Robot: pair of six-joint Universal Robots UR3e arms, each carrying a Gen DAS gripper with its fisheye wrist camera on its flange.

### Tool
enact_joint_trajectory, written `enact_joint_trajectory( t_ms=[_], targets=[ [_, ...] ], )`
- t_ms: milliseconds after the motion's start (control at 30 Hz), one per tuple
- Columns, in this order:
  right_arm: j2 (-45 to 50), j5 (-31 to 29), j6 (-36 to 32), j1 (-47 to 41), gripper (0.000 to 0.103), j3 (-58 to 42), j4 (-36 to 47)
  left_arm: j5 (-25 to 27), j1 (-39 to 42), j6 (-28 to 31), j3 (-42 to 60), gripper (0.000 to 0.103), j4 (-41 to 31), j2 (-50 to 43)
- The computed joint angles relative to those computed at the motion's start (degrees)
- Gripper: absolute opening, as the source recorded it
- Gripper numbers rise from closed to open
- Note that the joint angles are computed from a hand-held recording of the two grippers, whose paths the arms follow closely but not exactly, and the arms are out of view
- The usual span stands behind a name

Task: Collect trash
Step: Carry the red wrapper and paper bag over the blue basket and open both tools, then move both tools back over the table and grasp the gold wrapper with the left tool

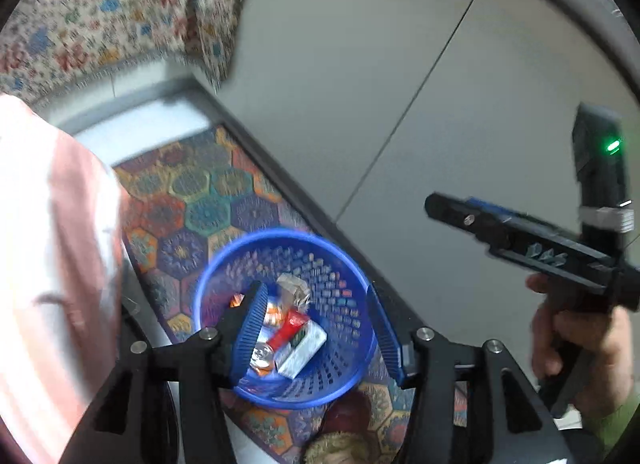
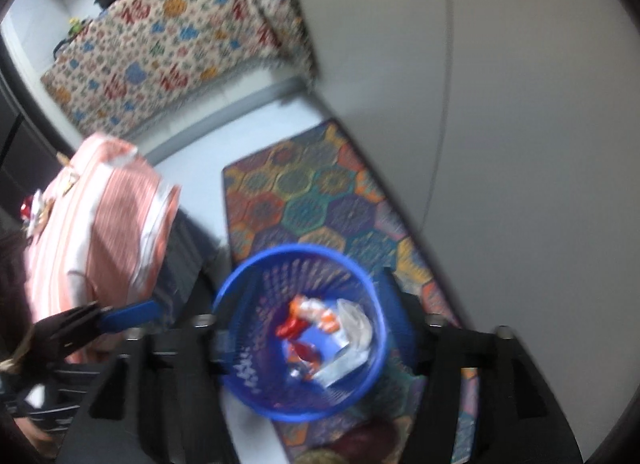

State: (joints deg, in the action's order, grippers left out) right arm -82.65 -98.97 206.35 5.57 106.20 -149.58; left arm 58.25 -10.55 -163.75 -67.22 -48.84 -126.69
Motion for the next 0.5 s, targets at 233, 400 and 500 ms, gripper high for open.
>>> enact_joint_trajectory(
  t_ms=[233,400,500],
  targets=[
    [3.4,-14.1,-0.7,8.7,0.099,-9.1,2.5,-5.2,7.2,4.8,-14.1,0.075,-0.5,17.9],
    [9.5,-20.8,-2.9,17.3,0.102,-22.6,6.9,-5.2,16.2,10.8,-26.1,0.079,-1.2,30.8],
    [16.2,-19.4,-3.2,21.5,0.102,-34.9,12.2,-5.9,24.8,14.9,-32.3,0.079,-2.2,37.3]
  ],
)
